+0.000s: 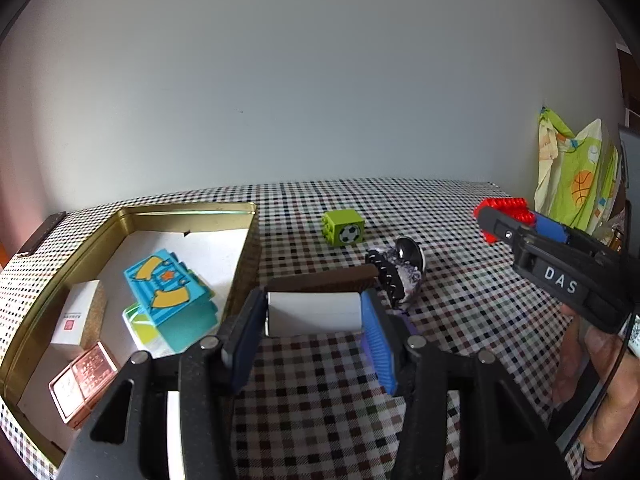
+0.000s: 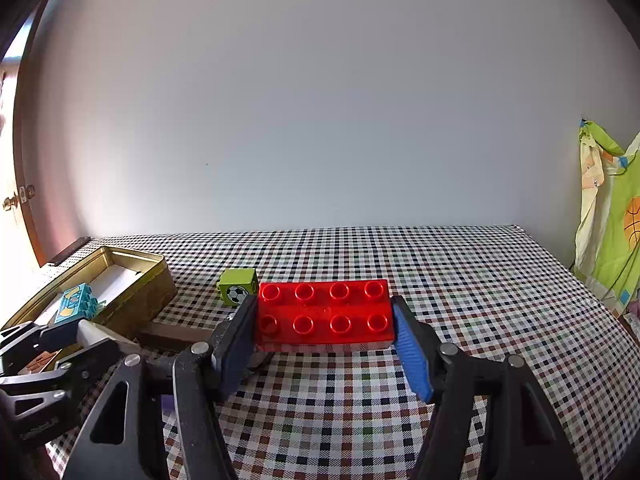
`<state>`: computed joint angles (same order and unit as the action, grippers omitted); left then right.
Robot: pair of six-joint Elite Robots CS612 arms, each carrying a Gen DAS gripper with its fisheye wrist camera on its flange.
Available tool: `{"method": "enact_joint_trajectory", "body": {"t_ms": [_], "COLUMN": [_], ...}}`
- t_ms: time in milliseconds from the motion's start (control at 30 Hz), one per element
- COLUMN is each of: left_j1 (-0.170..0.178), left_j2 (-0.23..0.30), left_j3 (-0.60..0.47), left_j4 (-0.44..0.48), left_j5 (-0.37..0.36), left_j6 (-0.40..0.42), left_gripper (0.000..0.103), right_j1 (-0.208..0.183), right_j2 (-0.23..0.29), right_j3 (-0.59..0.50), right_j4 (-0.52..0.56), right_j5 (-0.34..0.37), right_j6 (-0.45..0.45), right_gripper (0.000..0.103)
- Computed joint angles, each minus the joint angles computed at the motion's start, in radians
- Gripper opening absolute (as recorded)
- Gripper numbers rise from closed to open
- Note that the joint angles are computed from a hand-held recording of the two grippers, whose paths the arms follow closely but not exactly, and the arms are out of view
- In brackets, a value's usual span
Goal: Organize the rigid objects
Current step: 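Carry the white charger with the left tool while the right tool carries the red brick to the tin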
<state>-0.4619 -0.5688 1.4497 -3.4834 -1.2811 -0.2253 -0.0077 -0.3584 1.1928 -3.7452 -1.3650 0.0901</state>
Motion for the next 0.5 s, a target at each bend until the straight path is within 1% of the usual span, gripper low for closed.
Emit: {"method": "enact_joint_trajectory", "body": {"t_ms": [300, 500], "left_j1": [-0.011, -0.013], "left_j2": [-0.005, -0.007], "left_j3": [0.036, 0.050], "left_j4": [-0.080, -0.114], "left_j5": [0.061, 0.082], "left_j6": [0.004, 0.000], "left_gripper": [0.048, 0.048], "right_j1": [-0.006, -0.006], "right_j2": [-0.003, -0.004], "right_j3": [0.017, 0.030], "right_j4": [-0.031, -0.068], "right_j5": [0.024, 0.037], "right_j6": [0.011, 0.013], "right_gripper": [0.066, 0.066]}}
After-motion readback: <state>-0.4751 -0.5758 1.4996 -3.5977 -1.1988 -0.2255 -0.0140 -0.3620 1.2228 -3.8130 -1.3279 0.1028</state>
